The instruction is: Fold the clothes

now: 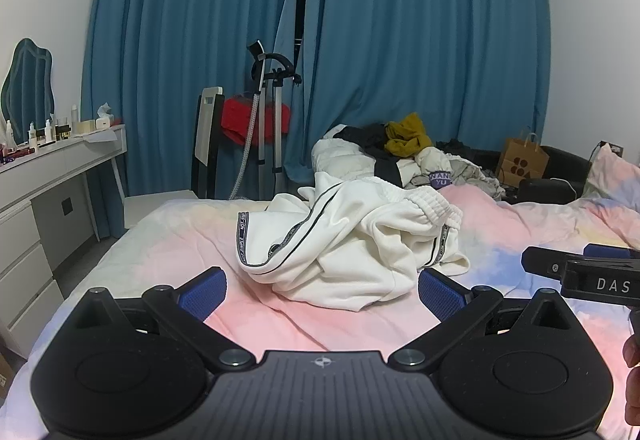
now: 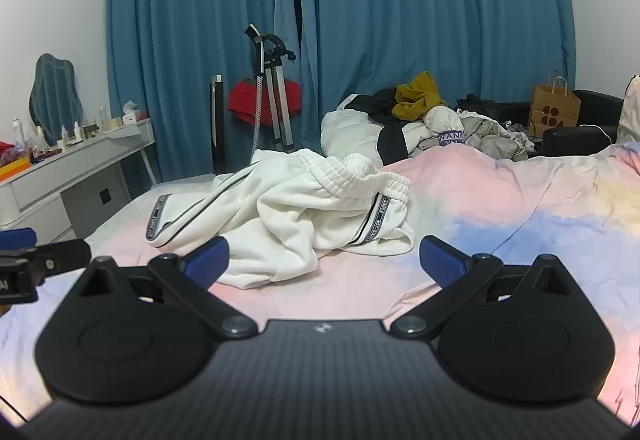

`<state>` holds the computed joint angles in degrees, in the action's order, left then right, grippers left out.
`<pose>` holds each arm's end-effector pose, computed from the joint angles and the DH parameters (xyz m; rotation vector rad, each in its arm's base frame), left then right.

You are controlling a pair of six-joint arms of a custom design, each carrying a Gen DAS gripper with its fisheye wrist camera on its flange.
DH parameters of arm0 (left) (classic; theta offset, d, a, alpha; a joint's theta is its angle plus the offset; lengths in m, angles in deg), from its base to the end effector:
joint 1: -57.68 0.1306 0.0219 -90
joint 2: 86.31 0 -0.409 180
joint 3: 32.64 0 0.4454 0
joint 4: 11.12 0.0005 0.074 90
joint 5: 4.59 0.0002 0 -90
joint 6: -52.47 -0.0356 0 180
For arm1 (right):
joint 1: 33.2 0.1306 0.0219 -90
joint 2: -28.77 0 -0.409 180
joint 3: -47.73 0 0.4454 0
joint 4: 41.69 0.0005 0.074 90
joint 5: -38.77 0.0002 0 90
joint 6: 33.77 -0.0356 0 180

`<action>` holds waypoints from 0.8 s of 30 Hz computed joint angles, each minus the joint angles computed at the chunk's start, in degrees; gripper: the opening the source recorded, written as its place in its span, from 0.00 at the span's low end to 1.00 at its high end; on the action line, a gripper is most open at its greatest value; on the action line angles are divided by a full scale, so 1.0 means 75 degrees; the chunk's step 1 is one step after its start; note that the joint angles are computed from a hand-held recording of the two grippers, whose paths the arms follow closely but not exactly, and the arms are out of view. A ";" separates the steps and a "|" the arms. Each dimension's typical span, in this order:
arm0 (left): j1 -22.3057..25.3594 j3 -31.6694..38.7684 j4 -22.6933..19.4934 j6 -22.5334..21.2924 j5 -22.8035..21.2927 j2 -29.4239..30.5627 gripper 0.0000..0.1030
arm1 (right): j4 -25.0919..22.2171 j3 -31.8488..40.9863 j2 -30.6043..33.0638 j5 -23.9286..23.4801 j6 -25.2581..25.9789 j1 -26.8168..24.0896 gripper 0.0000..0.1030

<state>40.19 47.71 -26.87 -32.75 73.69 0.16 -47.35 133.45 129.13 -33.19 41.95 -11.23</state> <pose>0.5176 -0.1560 0.4506 0.0809 1.9429 -0.0580 0.5862 0.2241 0.3828 0.0820 1.9072 0.1248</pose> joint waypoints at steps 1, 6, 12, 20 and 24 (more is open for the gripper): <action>0.0009 -0.0044 0.0076 0.0016 0.0015 -0.0024 1.00 | 0.0013 -0.0005 0.0001 0.0003 0.0018 0.0000 1.00; 0.0036 -0.0142 0.0272 0.0036 0.0058 -0.0055 1.00 | 0.0081 -0.0038 0.0001 0.0017 0.0108 0.0000 1.00; 0.0035 -0.0044 0.0103 0.0028 0.0068 -0.0025 1.00 | 0.0068 -0.0058 -0.0045 0.0045 0.0124 0.0023 1.00; 0.0011 -0.0063 0.0072 0.0033 0.0099 -0.0036 1.00 | 0.0167 -0.0071 0.0005 0.0043 0.0059 0.0027 1.00; 0.0003 -0.0038 0.0052 0.0023 0.0105 -0.0002 1.00 | 0.0167 -0.0073 0.0014 -0.0053 0.0015 0.0010 1.00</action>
